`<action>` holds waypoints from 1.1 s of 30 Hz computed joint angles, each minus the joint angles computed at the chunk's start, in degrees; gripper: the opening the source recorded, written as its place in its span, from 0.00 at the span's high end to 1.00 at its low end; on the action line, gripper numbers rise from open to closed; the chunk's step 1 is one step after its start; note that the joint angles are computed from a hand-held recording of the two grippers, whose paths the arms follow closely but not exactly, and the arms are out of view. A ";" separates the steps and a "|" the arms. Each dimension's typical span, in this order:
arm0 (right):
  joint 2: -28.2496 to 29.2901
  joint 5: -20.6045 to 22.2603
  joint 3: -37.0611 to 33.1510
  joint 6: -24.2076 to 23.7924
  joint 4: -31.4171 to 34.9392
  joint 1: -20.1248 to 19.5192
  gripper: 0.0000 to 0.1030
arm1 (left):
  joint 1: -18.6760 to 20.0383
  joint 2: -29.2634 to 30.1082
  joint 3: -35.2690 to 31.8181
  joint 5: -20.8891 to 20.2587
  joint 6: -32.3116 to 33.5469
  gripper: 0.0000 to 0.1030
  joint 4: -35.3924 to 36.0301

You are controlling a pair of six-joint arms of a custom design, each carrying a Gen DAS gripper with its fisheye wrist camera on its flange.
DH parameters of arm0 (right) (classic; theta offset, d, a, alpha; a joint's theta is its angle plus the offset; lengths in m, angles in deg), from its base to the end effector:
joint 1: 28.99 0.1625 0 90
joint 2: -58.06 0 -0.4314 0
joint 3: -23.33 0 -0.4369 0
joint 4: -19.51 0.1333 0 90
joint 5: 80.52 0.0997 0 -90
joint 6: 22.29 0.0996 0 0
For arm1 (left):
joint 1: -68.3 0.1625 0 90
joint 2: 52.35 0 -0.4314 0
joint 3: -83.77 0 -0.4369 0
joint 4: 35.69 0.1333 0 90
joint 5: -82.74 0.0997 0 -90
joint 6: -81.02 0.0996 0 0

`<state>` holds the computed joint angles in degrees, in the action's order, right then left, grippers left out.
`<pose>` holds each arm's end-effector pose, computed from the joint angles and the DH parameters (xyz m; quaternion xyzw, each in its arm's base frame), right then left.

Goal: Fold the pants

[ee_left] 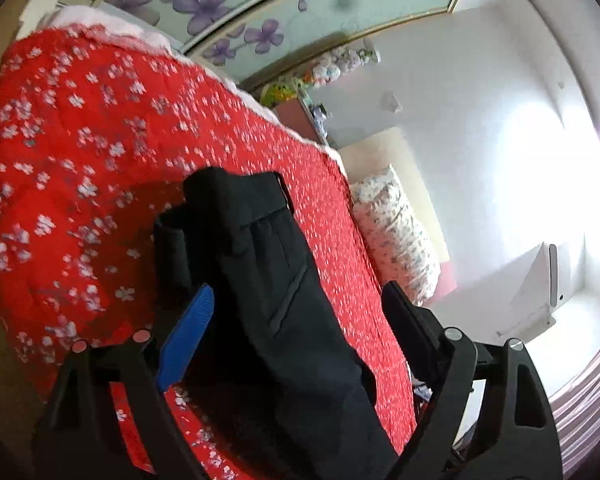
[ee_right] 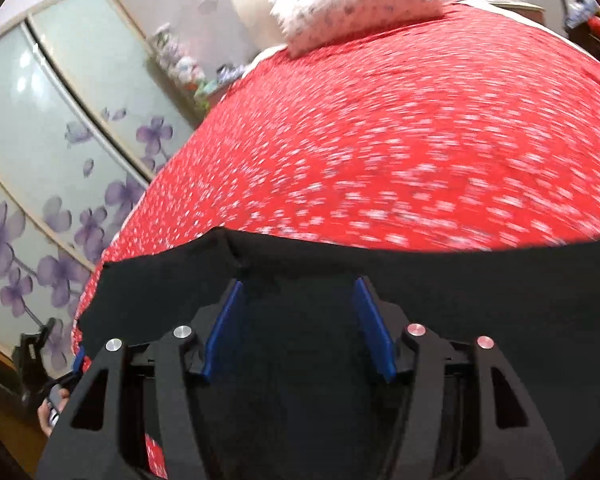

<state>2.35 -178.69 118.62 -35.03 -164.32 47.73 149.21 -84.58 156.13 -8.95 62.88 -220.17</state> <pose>-0.0490 -0.7262 0.2639 -0.0367 -0.8876 0.4288 0.1642 -0.0037 -0.8481 0.1340 0.0635 -0.8873 0.4407 0.1202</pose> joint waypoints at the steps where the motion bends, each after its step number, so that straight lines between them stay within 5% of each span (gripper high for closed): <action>1: -1.62 0.58 2.28 0.63 -1.88 -0.89 0.42 | 0.02 0.29 -0.75 -0.02 -0.51 0.17 1.57; 6: -7.45 5.51 9.29 7.12 -7.16 -5.78 0.42 | -0.10 1.93 -4.39 1.93 -2.75 0.24 6.35; 10: -10.46 8.09 13.08 8.53 -12.11 -8.00 0.42 | -1.24 3.26 -7.14 6.06 -1.66 0.47 8.26; 13: -12.47 10.53 15.21 10.83 -15.26 -10.03 0.42 | -2.12 2.91 -6.15 11.41 -0.64 0.87 8.04; 17: -14.55 14.19 17.72 14.85 -20.95 -12.67 0.42 | -2.64 0.82 -1.66 13.19 2.57 0.95 2.96; 21: -16.94 13.62 20.78 20.57 -29.73 -15.58 0.42 | -2.95 0.14 -0.46 17.29 2.97 0.96 3.81; 26: -19.39 3.87 23.32 27.31 -38.01 -18.56 0.42 | -2.68 1.00 -2.21 18.79 3.22 0.85 6.67; 30: -22.15 -4.22 26.13 33.94 -42.35 -22.56 0.42 | -3.41 0.59 -0.12 19.43 5.14 0.49 0.50; 33: -24.17 -3.08 27.88 37.80 -41.46 -26.17 0.43 | -4.93 0.40 2.45 24.44 7.63 0.25 -8.88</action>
<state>-21.82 -181.76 146.50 2.77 -205.78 21.56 144.29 -84.19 158.57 15.49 70.51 -229.05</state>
